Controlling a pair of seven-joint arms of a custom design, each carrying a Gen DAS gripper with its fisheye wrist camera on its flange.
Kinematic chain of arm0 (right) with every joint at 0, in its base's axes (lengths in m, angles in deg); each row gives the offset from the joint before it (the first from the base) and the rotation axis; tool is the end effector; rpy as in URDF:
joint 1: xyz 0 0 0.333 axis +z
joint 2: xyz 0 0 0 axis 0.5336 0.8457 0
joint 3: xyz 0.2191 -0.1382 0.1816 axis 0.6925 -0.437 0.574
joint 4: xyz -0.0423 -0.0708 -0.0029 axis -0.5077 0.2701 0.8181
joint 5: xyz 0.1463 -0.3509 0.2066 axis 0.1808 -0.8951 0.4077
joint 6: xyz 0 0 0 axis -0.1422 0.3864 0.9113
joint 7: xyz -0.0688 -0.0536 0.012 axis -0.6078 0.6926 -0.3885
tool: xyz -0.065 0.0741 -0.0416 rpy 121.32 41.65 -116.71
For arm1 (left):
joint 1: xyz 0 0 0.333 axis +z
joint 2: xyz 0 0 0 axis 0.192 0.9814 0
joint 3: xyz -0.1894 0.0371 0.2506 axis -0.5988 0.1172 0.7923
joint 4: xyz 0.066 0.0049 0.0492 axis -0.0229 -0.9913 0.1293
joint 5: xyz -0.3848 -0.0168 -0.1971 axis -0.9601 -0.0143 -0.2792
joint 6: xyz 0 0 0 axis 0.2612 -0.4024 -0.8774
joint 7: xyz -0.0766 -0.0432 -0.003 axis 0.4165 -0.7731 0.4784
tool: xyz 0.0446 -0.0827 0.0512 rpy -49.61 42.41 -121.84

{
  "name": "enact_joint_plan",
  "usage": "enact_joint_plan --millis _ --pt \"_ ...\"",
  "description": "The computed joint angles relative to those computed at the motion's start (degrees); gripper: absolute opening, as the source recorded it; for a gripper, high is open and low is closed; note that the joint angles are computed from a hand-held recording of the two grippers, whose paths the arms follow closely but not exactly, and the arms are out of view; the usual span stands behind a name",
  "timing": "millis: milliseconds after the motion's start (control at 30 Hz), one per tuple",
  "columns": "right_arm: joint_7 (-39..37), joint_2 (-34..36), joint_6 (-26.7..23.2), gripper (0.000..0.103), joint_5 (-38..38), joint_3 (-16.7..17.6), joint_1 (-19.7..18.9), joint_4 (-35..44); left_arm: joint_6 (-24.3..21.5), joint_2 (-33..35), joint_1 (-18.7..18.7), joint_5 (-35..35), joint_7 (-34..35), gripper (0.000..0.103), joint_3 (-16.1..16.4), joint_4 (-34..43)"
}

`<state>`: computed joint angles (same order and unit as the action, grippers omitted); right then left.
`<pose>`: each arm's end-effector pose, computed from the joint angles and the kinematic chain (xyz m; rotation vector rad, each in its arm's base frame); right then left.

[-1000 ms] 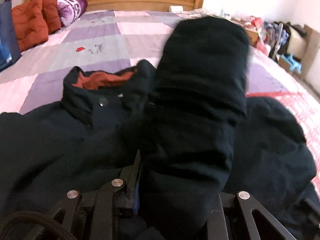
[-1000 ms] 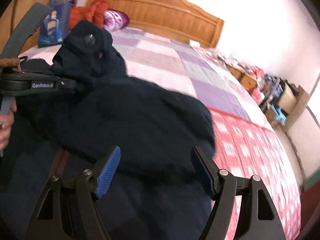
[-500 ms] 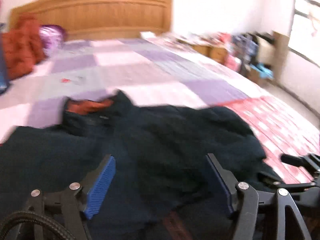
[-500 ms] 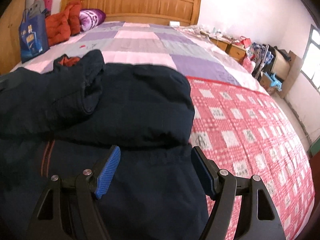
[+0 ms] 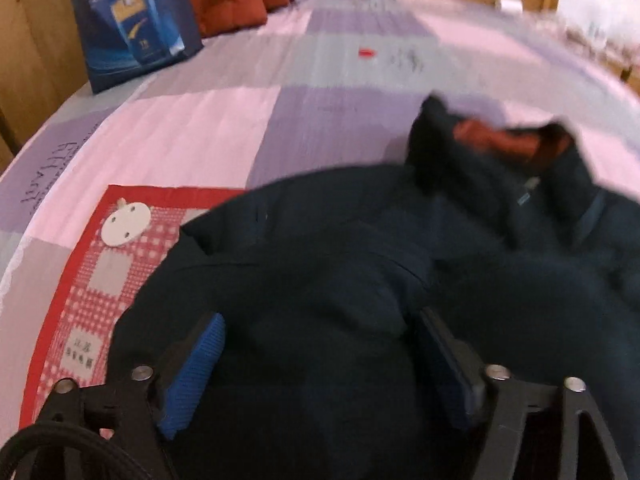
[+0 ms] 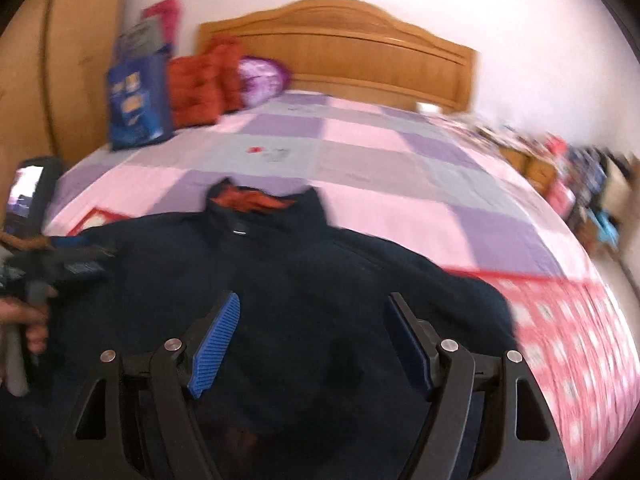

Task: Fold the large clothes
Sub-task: 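Fold the sleeve over the jacket body with the left gripper and release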

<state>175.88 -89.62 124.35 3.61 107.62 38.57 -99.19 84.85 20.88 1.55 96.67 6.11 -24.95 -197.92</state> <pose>0.4051 0.2333 0.5703 -1.8678 1.5727 -0.8509 0.5008 -0.2156 0.5285 -1.7986 1.8471 -0.5360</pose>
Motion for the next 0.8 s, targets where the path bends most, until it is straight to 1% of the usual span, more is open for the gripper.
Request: enact_joint_plan --millis 33,67,100,133,167,200,233,267,300,333,367,433,467,500,533,567,600,633,700,733,767,800 --pt "-1.94 4.28 -0.80 0.078 -0.89 0.77 0.00 2.85 0.05 0.62 0.57 1.30 -0.57 0.091 -0.23 0.13" --pt "-2.76 6.70 -2.53 0.077 -2.03 1.26 -0.05 4.50 -0.21 1.57 1.08 2.28 -1.17 0.094 -0.32 0.75" --pt "-2.05 10.22 -6.06 0.077 -5.34 2.83 -1.72 7.01 -0.33 1.94 1.51 3.08 -1.93 0.095 -0.28 0.91" --pt "0.83 12.34 -9.49 0.077 -8.82 3.90 -3.76 8.39 -0.16 2.25 2.09 4.12 -2.79 0.098 -0.11 0.90" --pt "3.50 12.57 -10.00 0.077 -10.58 3.38 -4.75 7.94 -0.27 2.66 2.73 5.32 -3.31 0.102 0.10 1.06" --pt "6.12 12.47 -10.90 0.081 -10.23 1.60 -5.30 7.20 -0.81 3.35 3.27 6.20 -3.45 0.103 0.38 1.52" --pt "6.52 11.83 -9.31 0.085 -5.87 -2.17 -4.65 5.33 -0.93 3.85 3.51 5.41 -3.04 0.103 1.17 1.68" --pt "6.03 10.76 -7.37 0.085 -2.03 -5.49 -3.44 3.38 0.07 4.16 3.46 3.59 -1.76 0.103 2.19 1.50" --pt "5.41 10.29 -7.49 0.085 -2.21 -6.80 -3.01 2.71 0.50 4.64 3.40 1.83 -0.46 0.103 2.89 1.53" --pt "4.02 10.15 -7.52 0.085 -3.57 -6.94 -2.73 2.58 0.59 4.71 3.39 0.58 0.05 0.103 3.14 1.57" --pt "3.58 10.25 -8.38 0.085 -5.99 -5.93 -2.87 3.06 0.72 4.33 3.48 0.34 -0.24 0.102 2.97 1.34" --pt "7.10 9.36 -9.75 0.085 -11.56 -3.49 -4.03 3.48 1.12 2.29 3.15 -0.14 0.05 0.095 2.58 0.31" --pt "10.84 8.05 -10.17 0.085 -15.67 -1.46 -5.06 3.31 2.43 -0.02 2.66 -0.21 0.90 0.095 2.40 -1.18" --pt "14.19 6.57 -9.70 0.085 -19.00 -0.15 -5.64 2.91 5.23 -2.41 2.10 -0.40 1.97 0.095 2.48 -3.14" --pt "17.12 4.47 -7.44 0.085 -21.35 0.31 -5.62 1.70 8.09 -4.03 1.28 -1.28 3.63 0.095 2.89 -4.75" --pt "18.55 3.02 -4.06 0.085 -22.00 0.24 -4.67 0.83 11.41 -5.84 0.03 -2.18 6.00 0.095 3.29 -6.39" --pt "18.05 2.46 -2.28 0.085 -21.60 -0.02 -3.67 0.44 13.24 -6.53 -0.94 -2.93 7.98 0.095 3.40 -6.99" --pt "16.79 3.22 -0.29 0.085 -20.92 -0.06 -2.57 0.90 14.33 -6.47 -2.90 -5.00 10.86 0.096 4.07 -6.83" --pt "10.29 8.39 1.98 0.085 -17.07 -1.09 1.18 4.23 14.55 -4.40 -6.67 -11.27 15.65 0.096 5.88 -5.05" --pt "7.35 11.19 2.17 0.085 -14.57 -1.64 3.00 6.05 13.83 -2.73 -6.98 -12.92 16.20 0.096 5.49 -3.66" --pt "5.61 13.60 1.88 0.085 -12.39 -2.03 4.24 7.63 12.62 -0.93 -5.82 -12.06 15.38 0.096 3.98 -2.23" --pt "3.35 16.22 0.10 0.085 -10.66 -2.58 5.20 9.45 10.90 1.01 -4.38 -10.25 14.40 0.097 2.61 -0.80"
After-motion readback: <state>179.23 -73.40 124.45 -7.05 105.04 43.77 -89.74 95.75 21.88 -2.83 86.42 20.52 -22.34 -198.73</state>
